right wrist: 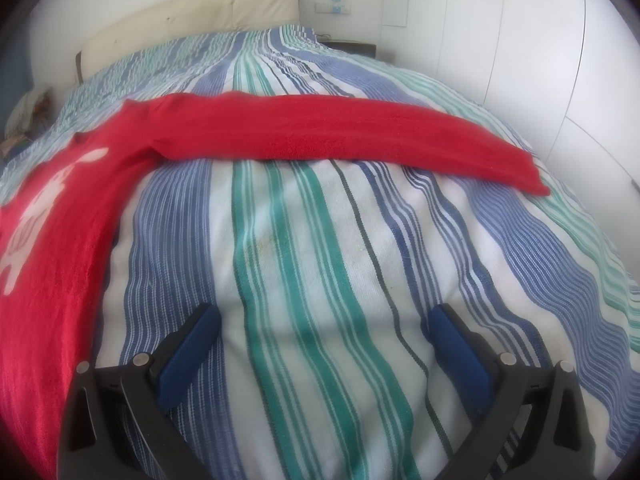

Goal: Fold small clothes

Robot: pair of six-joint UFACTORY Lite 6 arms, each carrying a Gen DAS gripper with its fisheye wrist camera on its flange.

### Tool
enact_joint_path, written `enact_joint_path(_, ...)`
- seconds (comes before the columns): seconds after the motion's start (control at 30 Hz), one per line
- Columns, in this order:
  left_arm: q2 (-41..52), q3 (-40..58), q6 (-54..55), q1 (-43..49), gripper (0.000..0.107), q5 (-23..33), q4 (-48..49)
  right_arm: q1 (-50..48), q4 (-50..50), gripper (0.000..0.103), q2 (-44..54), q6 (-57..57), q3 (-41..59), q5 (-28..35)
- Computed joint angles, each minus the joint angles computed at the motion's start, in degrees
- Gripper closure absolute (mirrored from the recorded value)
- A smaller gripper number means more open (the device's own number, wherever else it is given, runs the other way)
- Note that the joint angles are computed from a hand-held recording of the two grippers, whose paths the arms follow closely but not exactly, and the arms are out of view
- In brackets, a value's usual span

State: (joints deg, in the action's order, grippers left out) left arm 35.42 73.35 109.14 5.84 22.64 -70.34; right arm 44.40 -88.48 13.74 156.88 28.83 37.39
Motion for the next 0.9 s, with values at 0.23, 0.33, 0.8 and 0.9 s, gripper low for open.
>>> enact_joint_path(0.23,-0.04,-0.09,0.12,-0.03,0.004,-0.05,-0.12,0.01,-0.04,0.000,0.04,0.06,0.01,0.01)
enact_joint_path(0.33,-0.05,-0.09,0.08,-0.03,0.004,-0.05,-0.10,0.02,-0.10,0.000,0.05,0.13,0.00,0.01)
enact_joint_path(0.8,-0.09,-0.09,-0.06,-0.08,0.004,-0.11,-0.01,1.06,0.75,0.000,-0.98,0.30,-0.69,0.44)
enact_joint_path(0.9,-0.11,-0.08,-0.08,-0.09,0.004,-0.12,0.01,1.10,0.74,0.000,-0.94,0.37,-0.70,0.45)
